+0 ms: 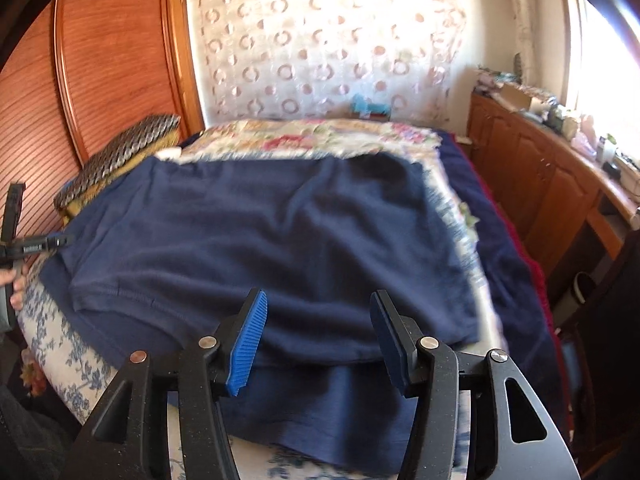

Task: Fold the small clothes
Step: 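Grasp the shirt side with the left gripper, fold it inward, release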

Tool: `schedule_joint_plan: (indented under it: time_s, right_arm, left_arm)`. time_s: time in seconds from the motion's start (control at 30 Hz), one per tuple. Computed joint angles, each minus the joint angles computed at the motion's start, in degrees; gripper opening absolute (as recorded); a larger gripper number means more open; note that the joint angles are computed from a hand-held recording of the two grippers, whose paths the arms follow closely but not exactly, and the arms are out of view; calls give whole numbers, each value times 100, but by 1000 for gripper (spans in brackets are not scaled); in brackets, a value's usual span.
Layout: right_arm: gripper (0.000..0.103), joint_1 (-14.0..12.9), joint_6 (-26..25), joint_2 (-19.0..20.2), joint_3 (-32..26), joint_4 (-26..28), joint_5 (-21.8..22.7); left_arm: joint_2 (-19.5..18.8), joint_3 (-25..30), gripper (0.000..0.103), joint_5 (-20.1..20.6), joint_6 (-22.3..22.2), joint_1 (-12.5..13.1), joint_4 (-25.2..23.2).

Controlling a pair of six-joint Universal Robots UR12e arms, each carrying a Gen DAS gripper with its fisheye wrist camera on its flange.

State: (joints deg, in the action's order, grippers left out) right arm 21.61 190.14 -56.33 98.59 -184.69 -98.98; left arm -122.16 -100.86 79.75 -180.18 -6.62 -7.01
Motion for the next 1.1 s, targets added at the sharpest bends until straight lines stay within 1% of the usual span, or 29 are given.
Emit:
schedule_joint_plan:
  time_s: [0.03,0.07,0.1,0.23,0.33,0.43,0.6,0.7,0.83,0.97,1.1]
  right_arm:
    - [56,4,-12,35,-30,43,54]
    - [56,7,-24,68,-44,54,81]
    - [56,-3,-17,93,-72,76,112]
    - [56,-48,24,121,-84,135,264]
    - [56,-70,49,112,-52,125,306]
    - [56,-105,123,95,-36,58,351]
    - [56,-123,247,81,71,-205,365]
    - [56,-139,319,84,150,-388,389]
    - [56,-165,382,62,298,-597,407]
    - [56,-191,448,37,405,-769,392]
    - [56,-203,535,-67,628,-997,356]
  left_arm:
    - [-4,4,10,-26,36,-3,-1]
    - [2,-4,7,-107,48,8,9]
    - [10,-9,6,-109,56,0,30]
    - [82,-47,5,-378,71,-22,216]
    - [129,-29,5,-718,-6,-45,447]
    - [145,125,5,-906,88,-146,480]
    - [71,553,5,-1222,353,-381,259]
    - [-54,885,5,-1228,461,-548,125]
    - [-180,1297,5,-1396,653,-734,-146]
    - [-239,1593,5,-1525,857,-931,-331]
    - [-274,1846,5,-1699,1096,-1102,-517]
